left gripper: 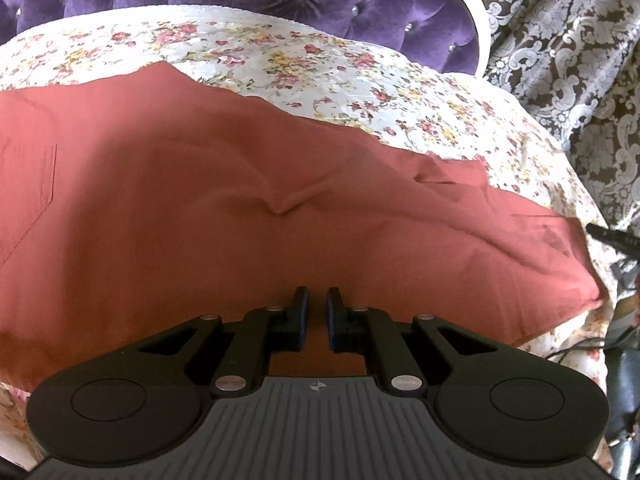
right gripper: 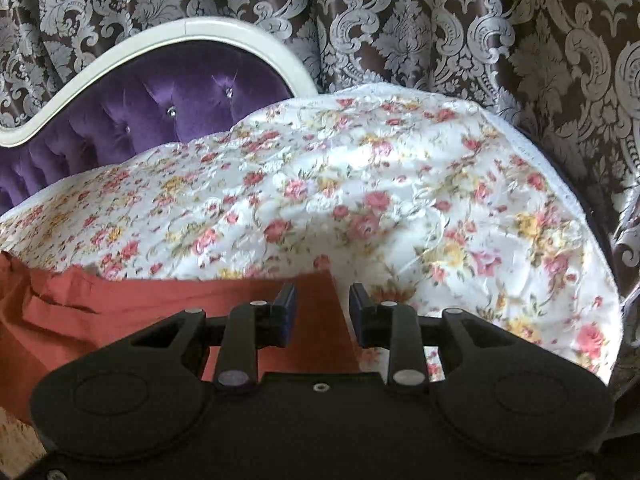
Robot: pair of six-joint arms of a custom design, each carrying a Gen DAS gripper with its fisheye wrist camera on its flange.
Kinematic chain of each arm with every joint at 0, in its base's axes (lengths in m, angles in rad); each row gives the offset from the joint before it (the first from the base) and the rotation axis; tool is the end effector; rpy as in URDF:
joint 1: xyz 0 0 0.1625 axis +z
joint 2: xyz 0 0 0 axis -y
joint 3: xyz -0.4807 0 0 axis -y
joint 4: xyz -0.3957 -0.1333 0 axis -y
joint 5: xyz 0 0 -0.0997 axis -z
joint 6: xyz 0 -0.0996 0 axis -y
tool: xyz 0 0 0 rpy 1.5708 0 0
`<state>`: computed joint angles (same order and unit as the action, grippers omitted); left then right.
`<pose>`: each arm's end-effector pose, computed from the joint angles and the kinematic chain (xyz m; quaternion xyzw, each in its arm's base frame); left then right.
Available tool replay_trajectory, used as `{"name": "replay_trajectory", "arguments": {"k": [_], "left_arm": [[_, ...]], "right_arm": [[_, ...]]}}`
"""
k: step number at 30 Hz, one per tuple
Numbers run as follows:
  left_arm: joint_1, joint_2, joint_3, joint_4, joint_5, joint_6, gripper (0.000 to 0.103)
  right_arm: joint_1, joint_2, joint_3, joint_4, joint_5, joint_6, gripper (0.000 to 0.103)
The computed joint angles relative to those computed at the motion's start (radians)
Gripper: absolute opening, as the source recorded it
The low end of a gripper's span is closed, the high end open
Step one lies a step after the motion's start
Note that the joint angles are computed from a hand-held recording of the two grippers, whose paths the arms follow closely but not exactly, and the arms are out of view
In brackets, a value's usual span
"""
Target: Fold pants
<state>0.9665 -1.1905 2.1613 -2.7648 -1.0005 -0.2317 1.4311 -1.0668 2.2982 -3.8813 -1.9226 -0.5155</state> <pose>-0.1402 -0.5323 0.2226 0.1459 0.9430 -0.2112 0.2121 0.0293 -0.5023 0.2540 0.0695 -0.8466 0.4306 0.3049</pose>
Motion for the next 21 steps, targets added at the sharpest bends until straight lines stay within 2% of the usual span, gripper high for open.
{"name": "replay_trajectory", "arguments": {"k": [5,10,17,18,20,21], "left_arm": [[-0.01,0.004,0.003,0.001,0.018,-0.006,0.01],[-0.019,0.007,0.007,0.002,0.04,0.003,0.01],[-0.016,0.006,0.003,0.01,0.032,0.003,0.01],[-0.016,0.006,0.004,0.009,0.032,0.003,0.01],[-0.016,0.006,0.003,0.009,0.032,0.005,0.01],[-0.016,0.006,0.003,0.009,0.032,0.006,0.01]], "right_arm": [[-0.013,0.027,-0.011,-0.027,0.041,-0.01,0.041],[-0.015,0.053,-0.043,-0.017,0.016,-0.009,0.041],[-0.012,0.064,-0.053,-0.015,-0.003,0.009,0.041],[-0.006,0.071,-0.052,-0.032,-0.014,0.003,0.02],[0.013,0.083,-0.042,-0.075,-0.029,-0.023,0.018],[0.036,0.103,-0.041,-0.137,-0.072,-0.055,0.016]]}}
